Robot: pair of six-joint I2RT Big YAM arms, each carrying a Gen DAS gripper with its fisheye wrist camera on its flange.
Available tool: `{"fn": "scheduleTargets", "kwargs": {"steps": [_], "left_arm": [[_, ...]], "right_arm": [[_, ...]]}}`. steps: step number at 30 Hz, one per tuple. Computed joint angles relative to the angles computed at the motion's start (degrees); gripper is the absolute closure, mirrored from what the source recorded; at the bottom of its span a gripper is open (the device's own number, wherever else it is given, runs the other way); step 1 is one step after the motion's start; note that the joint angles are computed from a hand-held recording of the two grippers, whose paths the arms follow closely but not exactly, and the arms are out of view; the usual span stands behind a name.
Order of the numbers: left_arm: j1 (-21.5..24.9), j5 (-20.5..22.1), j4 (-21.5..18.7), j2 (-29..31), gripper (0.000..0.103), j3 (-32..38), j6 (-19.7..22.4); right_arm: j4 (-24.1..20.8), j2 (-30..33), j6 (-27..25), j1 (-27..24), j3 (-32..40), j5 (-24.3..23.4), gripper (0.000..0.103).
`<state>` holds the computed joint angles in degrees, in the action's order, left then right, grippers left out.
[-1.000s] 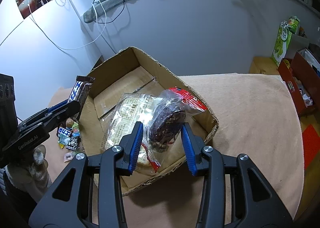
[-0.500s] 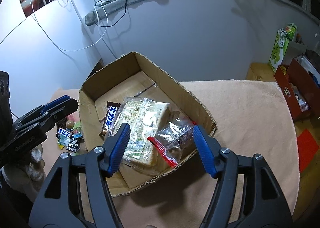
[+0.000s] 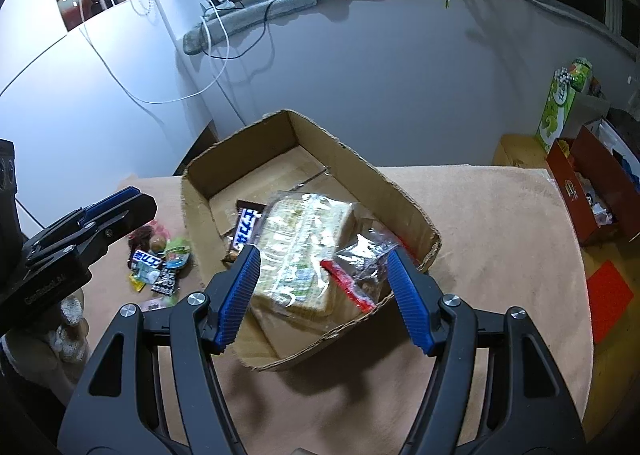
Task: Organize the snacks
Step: 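Open the left gripper over the box while the right gripper releases the nut bag inside, then move both grippers back over the remaining snacks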
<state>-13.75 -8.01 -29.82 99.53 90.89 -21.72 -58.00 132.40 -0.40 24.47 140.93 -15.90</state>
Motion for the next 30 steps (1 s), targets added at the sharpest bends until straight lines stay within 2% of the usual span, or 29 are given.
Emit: {"fn": "scheduleTargets", "kwargs": {"steps": [17,19,21,30], "left_arm": [[0.1,-2.8,3.8,-10.7,0.058,-11.3,-2.2],[0.7,-2.6,4.3,-12.5,0.057,-13.3,-3.2],[1.6,-2.4,4.6,-14.2,0.057,-15.1,-4.4],[5.2,-2.9,4.1,-19.4,0.057,-22.0,-7.3]], "right_arm": [[8.7,-12.0,-1.7,3.4,-18.1,-0.8,0.034],[9.5,-12.9,-1.9,3.9,-19.6,-1.5,0.031],[10.4,-13.7,-2.2,4.5,-21.0,-2.1,0.022],[9.4,-12.9,-4.4,7.4,-21.9,-4.0,0.022]]}}
